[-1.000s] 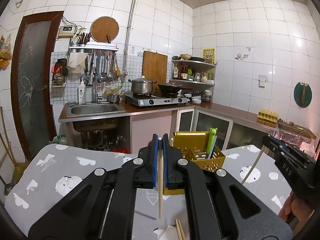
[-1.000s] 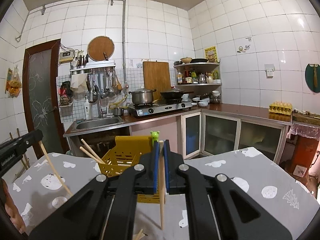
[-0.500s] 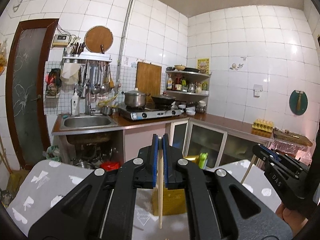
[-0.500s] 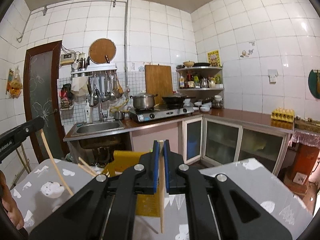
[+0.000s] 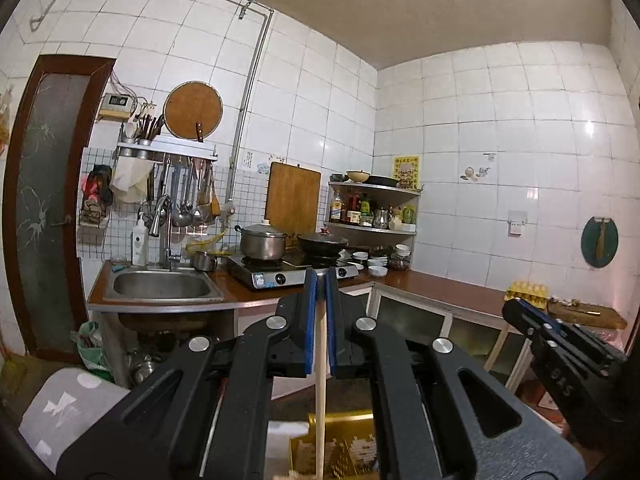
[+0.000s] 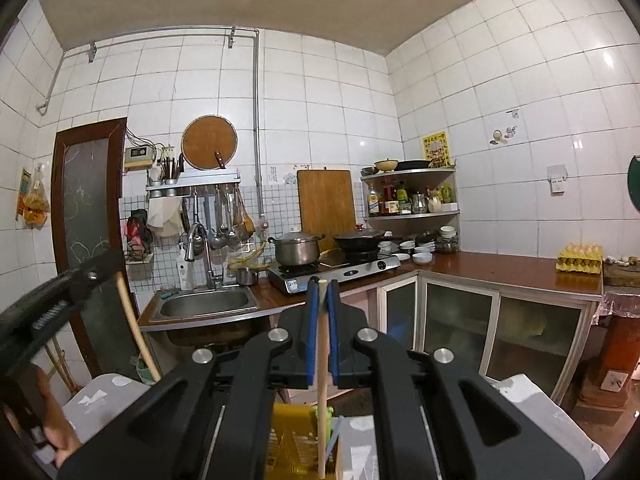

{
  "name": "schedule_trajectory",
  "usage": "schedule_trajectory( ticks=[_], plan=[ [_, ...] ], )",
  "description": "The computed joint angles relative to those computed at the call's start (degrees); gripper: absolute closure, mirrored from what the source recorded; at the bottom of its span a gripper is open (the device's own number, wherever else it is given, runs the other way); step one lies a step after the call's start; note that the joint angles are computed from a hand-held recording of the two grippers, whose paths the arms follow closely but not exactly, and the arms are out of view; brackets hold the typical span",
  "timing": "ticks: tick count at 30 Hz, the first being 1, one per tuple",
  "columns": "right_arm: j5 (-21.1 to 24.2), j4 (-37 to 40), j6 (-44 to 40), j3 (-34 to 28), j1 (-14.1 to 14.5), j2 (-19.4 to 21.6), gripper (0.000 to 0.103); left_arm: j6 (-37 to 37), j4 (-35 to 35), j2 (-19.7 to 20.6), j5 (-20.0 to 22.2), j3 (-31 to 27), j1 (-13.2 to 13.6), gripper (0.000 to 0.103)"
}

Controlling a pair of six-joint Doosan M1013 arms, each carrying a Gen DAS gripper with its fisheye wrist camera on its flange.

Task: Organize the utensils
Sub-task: 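Drop the chopstick into the yellow holder with the left tool while the right tool releases its chopstick there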

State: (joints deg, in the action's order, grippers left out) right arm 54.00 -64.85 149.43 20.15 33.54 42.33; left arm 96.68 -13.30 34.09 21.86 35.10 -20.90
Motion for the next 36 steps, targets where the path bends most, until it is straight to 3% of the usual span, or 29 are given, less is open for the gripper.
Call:
schedule_trajectory(
  ticks=[6,13,20,21,23,24,25,26,29,32,36],
  plan=[
    [1.76,6.72,-6.44,-8.47,-1.75,5.27,0.098,-3.83,3.55,6.16,4.48,-8.71,-0.03,0.1],
    [4.22,12.15,-9.67,-6.96,-3.27,6.22,0.098,-6.62,3.13,12.68,14.81,-16.6,0.72,0.1],
    [6.37,14.28,-10.18,-2.42,-3.6,4.88,0.097,-5.2,1.7,10.29,16.42,-11.13,1.64,0.099],
    [7.11,14.27,-10.33,-2.59,-3.55,4.93,0.096,-4.84,1.11,9.55,16.79,-10.3,1.9,0.094],
    [9.45,13.68,-9.58,-2.42,-3.25,4.58,0.084,-4.77,0.59,8.02,16.54,-8.35,2.21,0.07],
    [9.78,12.86,-7.76,-0.87,-3.08,3.63,0.058,-5.58,1.46,6.95,15.79,-6.95,2.3,0.046],
    [9.51,11.74,-5.76,0.9,-2.91,2.59,0.043,-6.26,2.37,5.25,13.76,-4.35,2.39,0.034],
    [9.13,10.53,-3.63,3.29,-2.66,1.22,0.043,-6.36,3.1,3.23,11.31,-1.22,2.54,0.032],
    [10.28,8.95,-0.77,7.45,-1.82,-1.46,0.043,-3.82,1.29,-0.27,9.74,3.5,3.16,0.022],
    [12.1,8.18,0.88,10.71,-0.72,-3.45,0.043,-1.39,-0.41,-3.7,7.39,8.6,3.8,0.005],
    [14.95,8.37,1.37,14.1,0.71,-5.01,0.043,0.32,-0.88,-7.94,5.26,15.47,4.5,0.005]
  ],
)
